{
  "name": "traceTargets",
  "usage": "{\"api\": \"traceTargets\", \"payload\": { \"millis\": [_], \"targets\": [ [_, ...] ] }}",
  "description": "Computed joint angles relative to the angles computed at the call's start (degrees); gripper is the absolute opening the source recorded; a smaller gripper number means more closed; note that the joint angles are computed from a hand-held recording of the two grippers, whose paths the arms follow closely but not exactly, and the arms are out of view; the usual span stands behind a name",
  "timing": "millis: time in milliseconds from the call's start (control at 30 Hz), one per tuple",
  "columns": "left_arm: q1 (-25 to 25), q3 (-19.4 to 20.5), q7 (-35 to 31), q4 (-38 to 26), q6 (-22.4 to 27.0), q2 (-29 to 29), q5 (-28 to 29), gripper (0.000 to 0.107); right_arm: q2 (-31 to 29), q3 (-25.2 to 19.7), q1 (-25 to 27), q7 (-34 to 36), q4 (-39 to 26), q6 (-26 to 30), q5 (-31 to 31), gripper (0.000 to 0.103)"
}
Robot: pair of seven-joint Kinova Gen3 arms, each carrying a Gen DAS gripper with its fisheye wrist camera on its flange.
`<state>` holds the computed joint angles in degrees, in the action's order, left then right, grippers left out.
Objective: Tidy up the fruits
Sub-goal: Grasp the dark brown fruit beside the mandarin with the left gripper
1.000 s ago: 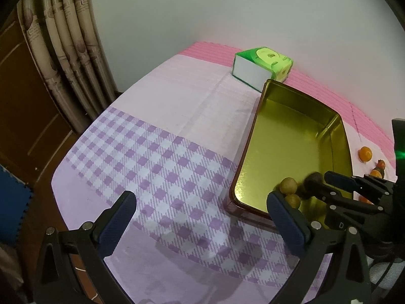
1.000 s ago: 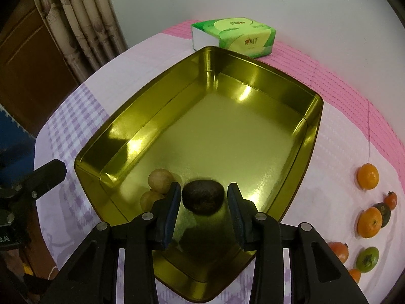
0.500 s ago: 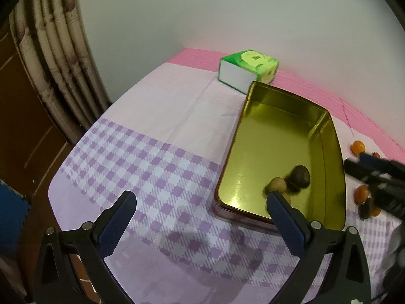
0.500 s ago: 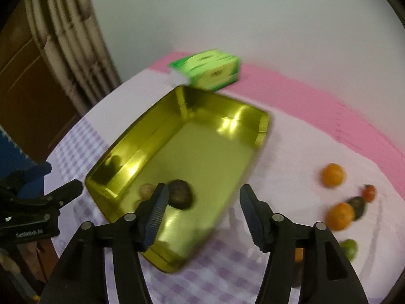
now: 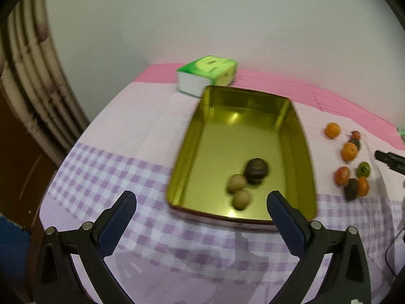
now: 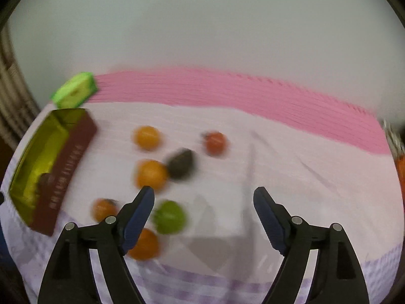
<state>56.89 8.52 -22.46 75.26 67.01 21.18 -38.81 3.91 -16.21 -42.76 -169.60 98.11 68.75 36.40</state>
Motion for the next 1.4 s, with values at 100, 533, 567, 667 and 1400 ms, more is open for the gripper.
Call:
{"api": "traceTargets", "payload": {
  "millis": [100, 533, 567, 667, 1400],
  "targets": [
    [0.88, 0.43, -2.49, -3.21, 0.65, 1.85, -0.18, 0.102, -1.99, 0.91, 2.26, -0.27, 4.93, -2.42, -2.25, 0.083],
    [6.68, -1.03, -19.83, -25.48, 1.95, 15.3, 6.61, 0.102, -2.49, 1.01, 7.58, -0.91, 12.31, -8.38, -1.13, 0.098],
    [6.96, -1.23, -20.99, -26.99, 2.08, 16.33, 7.42, 0.102, -2.54, 1.13, 7.65, -0.65, 12.59, -8.8, -0.86, 0.099],
    [7.3, -1.84, -23.38, -30.66, 2.2, 18.94, 10.45, 0.102, -2.43, 1.25, 7.74, -1.03, 13.41, -9.94, 0.29, 0.103],
    [6.34, -6.72, -32.14, -51.28, 10.53, 32.02, 27.32, 0.055, -3.45, 0.43, 7.6, -4.16, 16.75, -12.28, 4.02, 0.103]
  ]
}}
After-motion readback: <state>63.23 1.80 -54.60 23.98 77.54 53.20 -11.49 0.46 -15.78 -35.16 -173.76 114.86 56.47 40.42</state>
